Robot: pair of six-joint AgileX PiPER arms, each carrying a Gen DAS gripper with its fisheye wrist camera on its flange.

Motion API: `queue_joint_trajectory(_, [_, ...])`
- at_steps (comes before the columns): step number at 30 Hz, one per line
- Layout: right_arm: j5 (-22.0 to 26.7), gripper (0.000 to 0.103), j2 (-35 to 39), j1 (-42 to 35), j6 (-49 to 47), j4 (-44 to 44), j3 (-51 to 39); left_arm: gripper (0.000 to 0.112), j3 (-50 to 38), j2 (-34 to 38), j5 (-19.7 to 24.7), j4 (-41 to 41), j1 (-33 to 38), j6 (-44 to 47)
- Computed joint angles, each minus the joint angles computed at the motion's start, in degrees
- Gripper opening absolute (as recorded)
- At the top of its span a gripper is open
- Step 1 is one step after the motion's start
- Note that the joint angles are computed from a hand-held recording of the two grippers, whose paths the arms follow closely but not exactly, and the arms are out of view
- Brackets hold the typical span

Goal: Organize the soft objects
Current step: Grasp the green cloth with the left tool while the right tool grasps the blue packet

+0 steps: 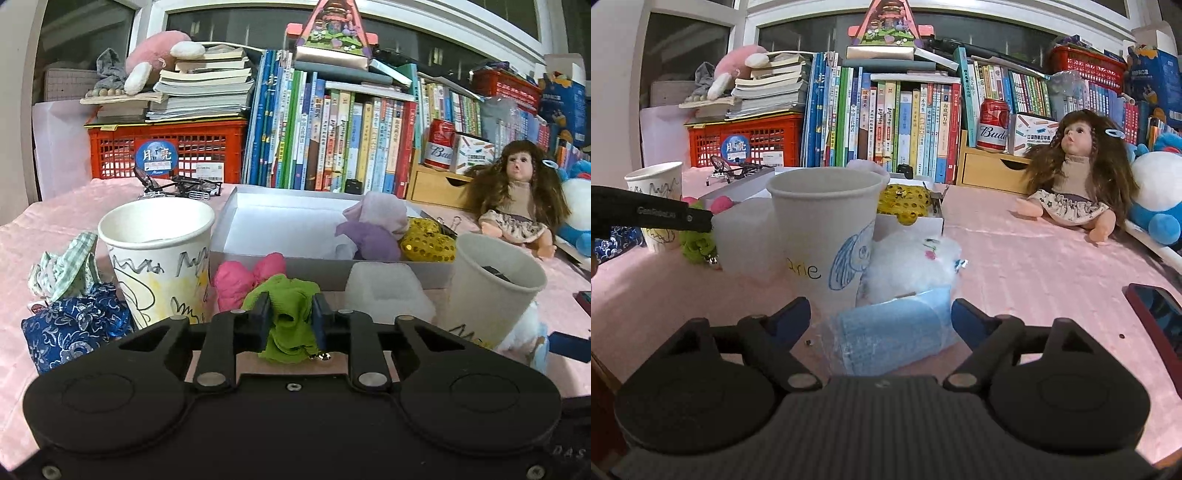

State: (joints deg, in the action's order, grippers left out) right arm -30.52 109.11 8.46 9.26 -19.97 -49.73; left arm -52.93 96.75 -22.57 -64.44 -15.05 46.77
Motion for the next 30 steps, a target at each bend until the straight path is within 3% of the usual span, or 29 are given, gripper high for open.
queue_joint_trajectory(12, [0.72, 0.088, 0.15, -0.8, 2.67, -1.57, -0.22, 0.021, 10.56, -11.08, 2.94, 1.13, -1.09, 0.23])
queue_joint_trajectory(15, [0.94, 0.088, 0.22, -0.72, 2.3, -1.13, -0.3, 0.03, 12.57, -12.61, 0.2, 0.51, -2.68, 0.84])
queue_joint_trajectory(17, [1.22, 0.088, 0.2, -0.61, 2.23, -0.7, -0.33, 0.048, 13.25, -12.32, -3.24, -0.06, -4.12, 1.57])
queue_joint_trajectory(19, [1.33, 0.088, 0.11, -0.71, 2.87, -1.04, -0.35, 0.056, 12.92, -11.34, -5.26, -1.25, -4.8, 2.59])
queue_joint_trajectory(25, [2.4, 0.088, -0.02, -0.72, 2.64, -1.04, -0.53, 0.078, 10.5, -7.23, -4.61, 1.11, -3.2, 1.01])
queue_joint_trajectory(30, [3.3, 0.088, 0.3, -0.91, 3.57, -1.67, -0.92, 0.082, 7.79, -2.98, -4.72, 1.35, -2.9, 3.22])
